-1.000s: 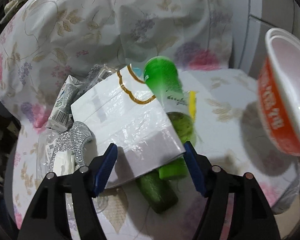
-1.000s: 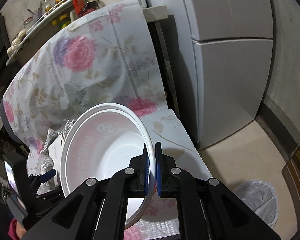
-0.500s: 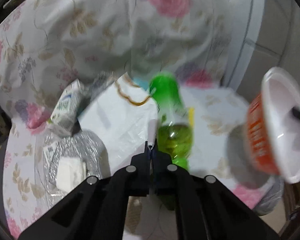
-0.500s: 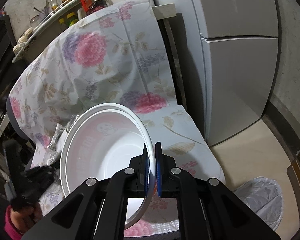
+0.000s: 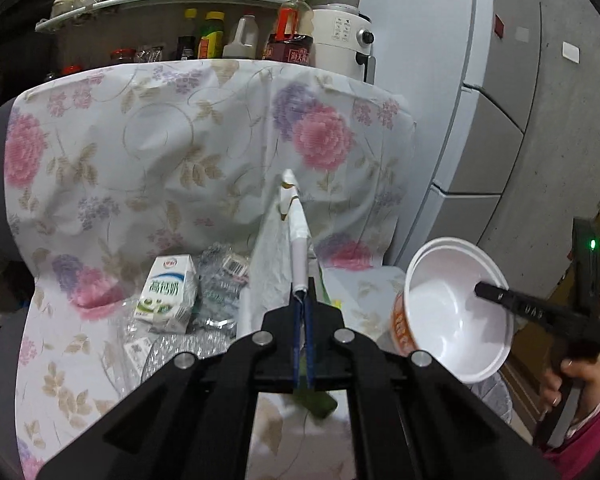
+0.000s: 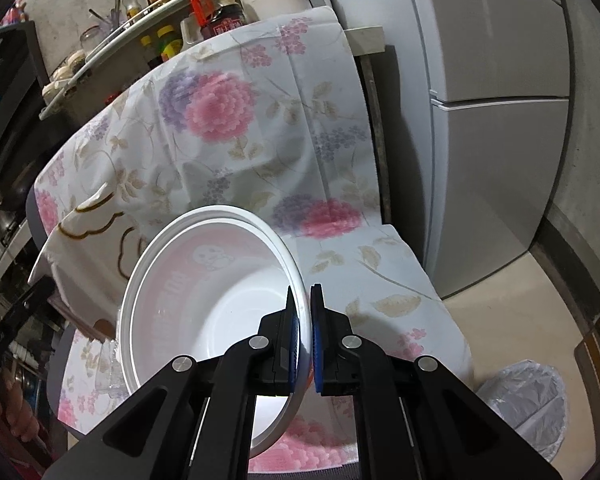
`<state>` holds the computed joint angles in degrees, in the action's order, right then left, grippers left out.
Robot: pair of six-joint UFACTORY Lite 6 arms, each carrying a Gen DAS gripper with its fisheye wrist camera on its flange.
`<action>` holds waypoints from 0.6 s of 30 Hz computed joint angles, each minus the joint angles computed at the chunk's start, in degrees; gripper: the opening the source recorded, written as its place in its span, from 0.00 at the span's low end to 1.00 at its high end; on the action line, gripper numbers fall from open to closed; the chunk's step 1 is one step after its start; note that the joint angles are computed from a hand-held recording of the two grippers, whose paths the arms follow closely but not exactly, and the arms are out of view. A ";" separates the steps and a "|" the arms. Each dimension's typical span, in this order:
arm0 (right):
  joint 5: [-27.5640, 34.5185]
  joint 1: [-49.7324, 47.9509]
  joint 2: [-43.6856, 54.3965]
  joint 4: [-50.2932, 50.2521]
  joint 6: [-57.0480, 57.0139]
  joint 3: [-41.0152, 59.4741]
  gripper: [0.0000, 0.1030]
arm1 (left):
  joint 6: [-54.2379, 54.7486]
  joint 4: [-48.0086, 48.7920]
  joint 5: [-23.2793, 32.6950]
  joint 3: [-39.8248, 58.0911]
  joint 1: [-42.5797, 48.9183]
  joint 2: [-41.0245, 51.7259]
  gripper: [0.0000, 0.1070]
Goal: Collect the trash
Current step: 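Carry cup and napkin to the trash bin and open both grippers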
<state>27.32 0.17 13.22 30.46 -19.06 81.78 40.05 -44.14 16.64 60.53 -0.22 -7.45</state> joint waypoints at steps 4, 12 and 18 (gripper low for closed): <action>-0.74 -2.71 -3.64 -2.00 0.77 -5.22 0.07 | 6.10 -6.52 -0.74 -6.83 -2.74 -4.08 0.01; -0.68 -17.73 -14.64 -2.57 -5.41 -18.58 0.07 | 11.59 -12.75 -1.83 -7.21 -17.40 -2.50 0.01; -1.84 -34.95 -16.74 -1.35 -14.67 -24.19 0.07 | 23.40 -24.60 -2.30 2.22 -30.95 10.03 0.01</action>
<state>25.48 -34.78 -3.51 29.11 -33.73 57.60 63.45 -68.74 14.34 62.75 -31.17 2.58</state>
